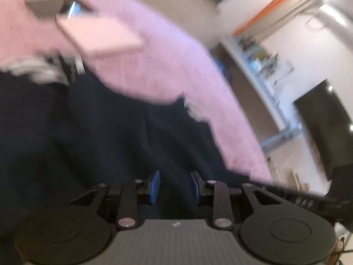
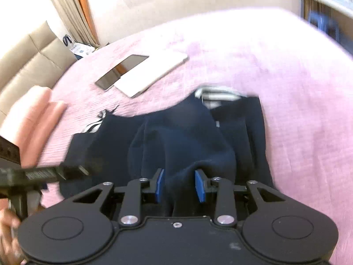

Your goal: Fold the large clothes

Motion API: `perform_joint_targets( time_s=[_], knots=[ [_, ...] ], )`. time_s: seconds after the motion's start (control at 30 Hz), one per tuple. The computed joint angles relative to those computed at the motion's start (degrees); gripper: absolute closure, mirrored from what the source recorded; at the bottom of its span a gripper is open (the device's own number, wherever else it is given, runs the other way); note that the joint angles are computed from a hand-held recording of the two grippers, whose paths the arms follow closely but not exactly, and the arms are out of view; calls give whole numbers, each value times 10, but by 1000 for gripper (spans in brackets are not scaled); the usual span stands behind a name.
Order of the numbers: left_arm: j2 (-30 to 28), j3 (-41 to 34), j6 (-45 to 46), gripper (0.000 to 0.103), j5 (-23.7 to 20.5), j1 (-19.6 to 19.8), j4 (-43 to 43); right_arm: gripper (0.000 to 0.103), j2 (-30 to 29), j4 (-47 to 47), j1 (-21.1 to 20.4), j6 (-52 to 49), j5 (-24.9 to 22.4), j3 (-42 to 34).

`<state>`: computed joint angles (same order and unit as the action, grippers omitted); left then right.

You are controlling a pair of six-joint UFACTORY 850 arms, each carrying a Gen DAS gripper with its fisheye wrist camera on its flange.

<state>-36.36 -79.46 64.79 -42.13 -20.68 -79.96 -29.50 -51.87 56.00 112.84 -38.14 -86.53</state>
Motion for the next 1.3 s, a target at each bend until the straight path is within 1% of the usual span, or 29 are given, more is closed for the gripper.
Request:
perform_joint_targets(
  time_s=[0.03, 0.07, 0.1, 0.13, 0.17, 0.2, 0.23, 0.27, 0.33, 0.37, 0.4, 0.43, 0.5, 0.57, 0.63, 0.7, 0.73, 0.77, 0.8, 0.83, 0.9, 0.97, 1.03, 1.1, 1.17, 1.2, 1.23, 1.27, 1.3],
  knots=[
    [-17, -13, -30, 72, 0, -4, 27, 76, -10, -21, 1, 16, -3, -2],
    [-23, -10, -37, 73, 2, -5, 35, 79, -20, -44, 1, 41, -4, 1],
    [-36, -16, -26, 77, -4, -1, 25, 81, -30, -47, 2, 44, -5, 1],
    [-35, -2, 2, 83, -13, 7, -1, 84, -43, -33, 3, 30, 0, -2],
    [-33, 8, 5, 89, -14, 13, -10, 88, -50, 0, 3, 4, 0, -5],
    [-36, 9, -11, 100, -11, 18, -3, 91, -49, 14, 6, 1, -3, 1],
    [-31, 17, -29, 100, -8, 26, 5, 91, -41, 26, 9, 1, -3, 14],
    [-22, 30, -32, 100, -7, 32, 1, 90, -37, 57, 11, -19, -12, 14],
    [6, 54, -19, 97, 13, 38, 0, 79, -23, 86, 18, -33, -47, 9],
    [22, 64, -14, 93, 18, 40, 1, 76, -15, 103, 22, -53, -79, 2],
    [23, 58, -8, 81, 18, 39, -6, 71, -9, 104, 30, -65, -120, -8],
    [34, 65, 12, 69, 12, 43, -21, 69, -3, 89, 40, -65, -159, -16],
    [48, 61, 33, 60, 11, 36, -42, 66, 4, 55, 52, -62, -204, -27],
    [45, 45, 50, 60, 17, 27, -51, 65, 3, 15, 54, -43, -210, -39],
    [32, 19, 42, 60, 44, 5, -30, 65, -4, -25, 45, -26, -181, -43],
    [16, 6, 35, 60, 59, -13, -13, 65, -29, -33, 32, -33, -147, -58],
    [4, -4, 20, 60, 64, -19, 2, 67, -45, -24, 24, -37, -127, -65],
    [-3, -8, -2, 60, 71, -24, 30, 72, -59, -1, 14, -46, -95, -68],
    [-4, -6, -25, 61, 77, -26, 61, 75, -71, 29, 8, -61, -74, -68],
    [-2, 6, -24, 61, 82, -26, 73, 75, -82, 64, 6, -80, -67, -70],
    [11, 34, 12, 61, 84, -26, 53, 77, -84, 74, 14, -70, -56, -52],
    [26, 58, 8, 61, 69, -19, 64, 77, -74, 77, 32, -58, -65, -39],
    [50, 87, 5, 59, 68, -10, 73, 76, -77, 114, 41, -106, -87, -58],
    [89, 123, -33, 58, 81, -3, 113, 74, -91, 160, 50, -188, -141, -105],
    [129, 158, -51, 58, 95, 7, 130, 72, -116, 187, 62, -247, -216, -169],
    [149, 172, -69, 58, 102, 12, 146, 69, -127, 199, 65, -267, -244, -198],
    [170, 186, -86, 58, 104, 17, 163, 62, -135, 209, 69, -282, -262, -223],
    [193, 200, -110, 57, 111, 21, 187, 59, -137, 218, 73, -291, -269, -240],
    [205, 201, -136, 56, 116, 21, 209, 52, -139, 225, 77, -293, -274, -254]
  ],
)
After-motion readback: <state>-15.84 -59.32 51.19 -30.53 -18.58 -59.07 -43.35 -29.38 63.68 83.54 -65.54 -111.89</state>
